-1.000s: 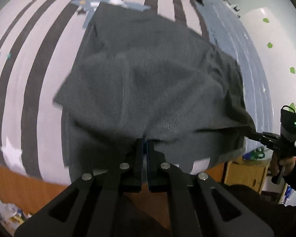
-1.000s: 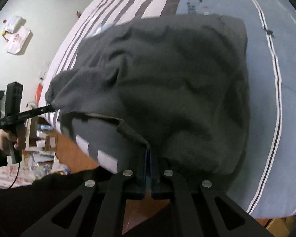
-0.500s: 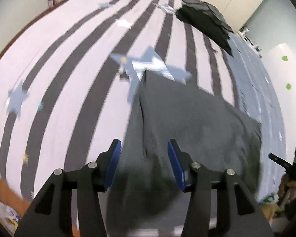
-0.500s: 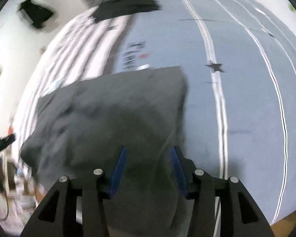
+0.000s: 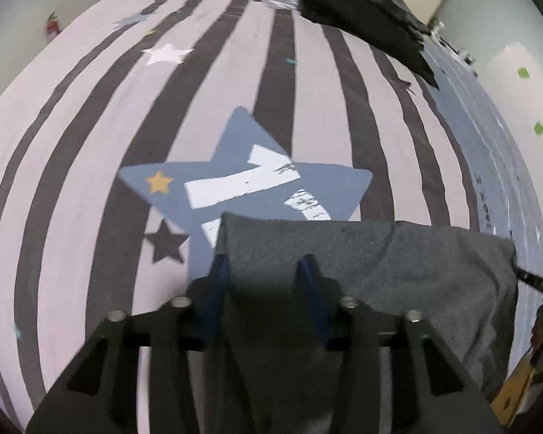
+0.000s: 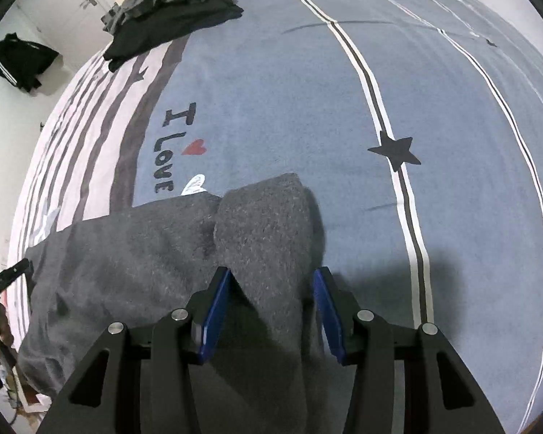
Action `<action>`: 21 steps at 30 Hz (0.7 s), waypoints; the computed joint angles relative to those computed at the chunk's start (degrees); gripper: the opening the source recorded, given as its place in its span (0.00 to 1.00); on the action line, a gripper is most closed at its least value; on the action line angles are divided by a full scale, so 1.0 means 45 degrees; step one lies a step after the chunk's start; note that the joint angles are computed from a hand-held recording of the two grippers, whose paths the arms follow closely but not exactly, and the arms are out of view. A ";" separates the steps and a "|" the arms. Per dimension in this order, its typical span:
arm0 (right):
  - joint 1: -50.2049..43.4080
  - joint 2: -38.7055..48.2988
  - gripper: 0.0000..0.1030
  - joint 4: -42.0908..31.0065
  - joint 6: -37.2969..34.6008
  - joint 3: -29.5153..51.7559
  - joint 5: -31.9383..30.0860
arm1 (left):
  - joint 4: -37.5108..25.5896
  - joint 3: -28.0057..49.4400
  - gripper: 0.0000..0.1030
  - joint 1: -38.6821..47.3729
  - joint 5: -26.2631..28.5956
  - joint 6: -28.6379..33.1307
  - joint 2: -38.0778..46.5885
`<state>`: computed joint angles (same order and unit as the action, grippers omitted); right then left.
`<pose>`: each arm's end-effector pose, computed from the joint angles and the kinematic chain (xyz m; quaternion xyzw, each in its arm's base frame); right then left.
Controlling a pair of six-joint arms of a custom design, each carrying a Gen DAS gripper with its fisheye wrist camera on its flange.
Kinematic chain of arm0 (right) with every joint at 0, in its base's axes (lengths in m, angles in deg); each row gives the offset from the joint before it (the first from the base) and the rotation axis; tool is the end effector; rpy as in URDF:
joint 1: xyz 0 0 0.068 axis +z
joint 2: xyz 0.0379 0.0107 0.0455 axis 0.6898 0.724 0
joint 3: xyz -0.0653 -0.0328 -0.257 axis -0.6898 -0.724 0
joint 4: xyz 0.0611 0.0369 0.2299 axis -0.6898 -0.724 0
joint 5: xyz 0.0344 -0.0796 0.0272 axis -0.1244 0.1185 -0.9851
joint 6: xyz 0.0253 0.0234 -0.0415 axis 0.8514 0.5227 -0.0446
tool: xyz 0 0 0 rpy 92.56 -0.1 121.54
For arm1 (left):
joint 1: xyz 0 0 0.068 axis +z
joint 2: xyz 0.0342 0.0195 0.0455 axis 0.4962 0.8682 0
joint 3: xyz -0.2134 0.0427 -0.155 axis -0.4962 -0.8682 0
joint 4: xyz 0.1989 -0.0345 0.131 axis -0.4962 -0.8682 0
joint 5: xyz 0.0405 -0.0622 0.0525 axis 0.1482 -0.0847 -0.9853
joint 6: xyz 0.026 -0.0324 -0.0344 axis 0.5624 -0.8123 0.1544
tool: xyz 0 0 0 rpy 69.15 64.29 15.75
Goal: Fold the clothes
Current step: 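Lower the folded sweatshirt onto the bed with both grippers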
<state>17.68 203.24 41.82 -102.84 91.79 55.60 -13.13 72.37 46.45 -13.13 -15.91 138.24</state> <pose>0.3386 -0.1515 0.1326 0.0158 0.9817 0.1159 0.1506 0.2959 0.0808 0.1452 -0.0885 0.9742 -0.0695 0.1955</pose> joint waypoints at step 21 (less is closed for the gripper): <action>-0.0113 0.1329 0.42 0.0024 0.0734 0.1656 -0.0410 | -0.0344 0.1231 0.04 0.0881 0.0685 0.0151 0.0960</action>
<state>17.18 209.22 41.92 -99.54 99.24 53.76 -14.68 77.91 50.41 -10.04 -15.23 142.56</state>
